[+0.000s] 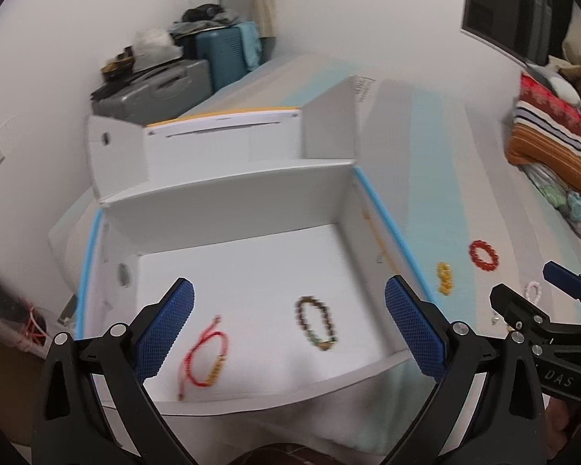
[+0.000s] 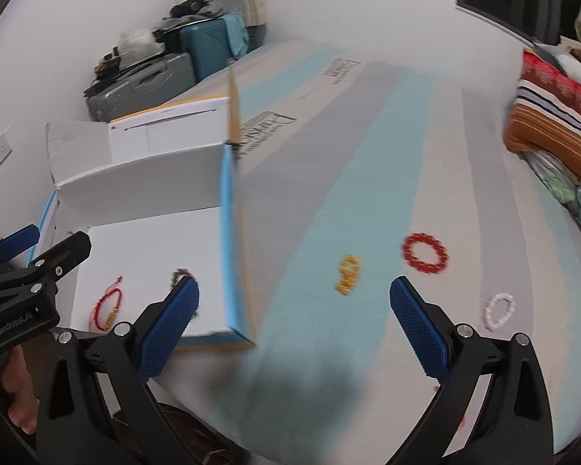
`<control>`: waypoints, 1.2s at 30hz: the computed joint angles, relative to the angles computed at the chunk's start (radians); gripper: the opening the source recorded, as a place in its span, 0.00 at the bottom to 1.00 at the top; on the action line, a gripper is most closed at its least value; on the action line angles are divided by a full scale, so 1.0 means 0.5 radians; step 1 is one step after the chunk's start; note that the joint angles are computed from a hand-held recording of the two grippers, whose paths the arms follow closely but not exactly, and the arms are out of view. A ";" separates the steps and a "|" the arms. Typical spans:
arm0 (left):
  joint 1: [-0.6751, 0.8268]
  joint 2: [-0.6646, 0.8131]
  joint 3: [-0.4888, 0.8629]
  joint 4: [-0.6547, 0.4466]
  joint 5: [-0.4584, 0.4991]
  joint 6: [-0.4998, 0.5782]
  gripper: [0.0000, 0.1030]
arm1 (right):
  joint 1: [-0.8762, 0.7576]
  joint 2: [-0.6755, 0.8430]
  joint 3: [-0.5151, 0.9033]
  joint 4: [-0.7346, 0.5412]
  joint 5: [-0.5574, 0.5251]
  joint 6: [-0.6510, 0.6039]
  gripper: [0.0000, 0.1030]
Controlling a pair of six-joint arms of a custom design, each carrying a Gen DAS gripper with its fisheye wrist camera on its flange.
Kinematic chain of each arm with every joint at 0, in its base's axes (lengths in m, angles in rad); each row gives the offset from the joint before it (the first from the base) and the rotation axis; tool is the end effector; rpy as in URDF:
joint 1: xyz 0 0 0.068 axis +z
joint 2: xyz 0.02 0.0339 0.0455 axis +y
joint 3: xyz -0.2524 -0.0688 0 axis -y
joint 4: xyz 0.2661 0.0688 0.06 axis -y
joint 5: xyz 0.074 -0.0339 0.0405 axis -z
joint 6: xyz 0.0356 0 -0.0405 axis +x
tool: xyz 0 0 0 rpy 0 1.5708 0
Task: Organize jewelry
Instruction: 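Move both tools back over the remaining bracelets on the bed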
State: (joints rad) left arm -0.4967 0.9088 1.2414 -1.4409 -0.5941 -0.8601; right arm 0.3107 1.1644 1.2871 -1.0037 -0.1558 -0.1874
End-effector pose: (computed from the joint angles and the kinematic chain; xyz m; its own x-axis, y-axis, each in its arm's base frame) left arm 0.1352 -0.0506 0.3636 -0.6461 -0.3641 -0.6707 -0.4820 0.8761 -0.0114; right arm 0.2330 0.0806 0.3532 -0.6478 -0.4013 -0.6475 -0.5259 0.8505 -0.0010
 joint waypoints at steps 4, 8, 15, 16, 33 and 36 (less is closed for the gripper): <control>-0.164 0.188 0.077 0.079 -0.043 -0.073 0.94 | -0.259 -0.019 -0.011 -0.021 -0.113 -0.141 0.92; -0.301 0.380 0.172 0.146 -0.078 -0.118 0.94 | -0.541 0.012 -0.002 -0.040 -0.236 -0.296 0.92; -0.397 0.702 0.327 0.318 -0.051 -0.078 0.94 | -0.966 0.143 0.044 -0.033 -0.386 -0.516 0.92; -0.406 0.774 0.366 0.347 -0.031 -0.059 0.94 | -1.029 0.164 0.050 -0.027 -0.409 -0.545 0.92; -0.427 1.626 0.787 0.824 0.222 0.227 0.94 | -1.556 0.433 -0.077 0.167 -0.439 -0.839 0.92; -0.369 1.742 0.799 0.905 0.308 0.278 0.94 | -1.596 0.457 -0.145 0.201 -0.429 -0.884 0.92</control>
State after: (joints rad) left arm -0.6811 1.7799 1.6411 -0.9884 -0.4402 -0.7213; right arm -0.4871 1.3930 1.2147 -0.9030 -0.3704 -0.6291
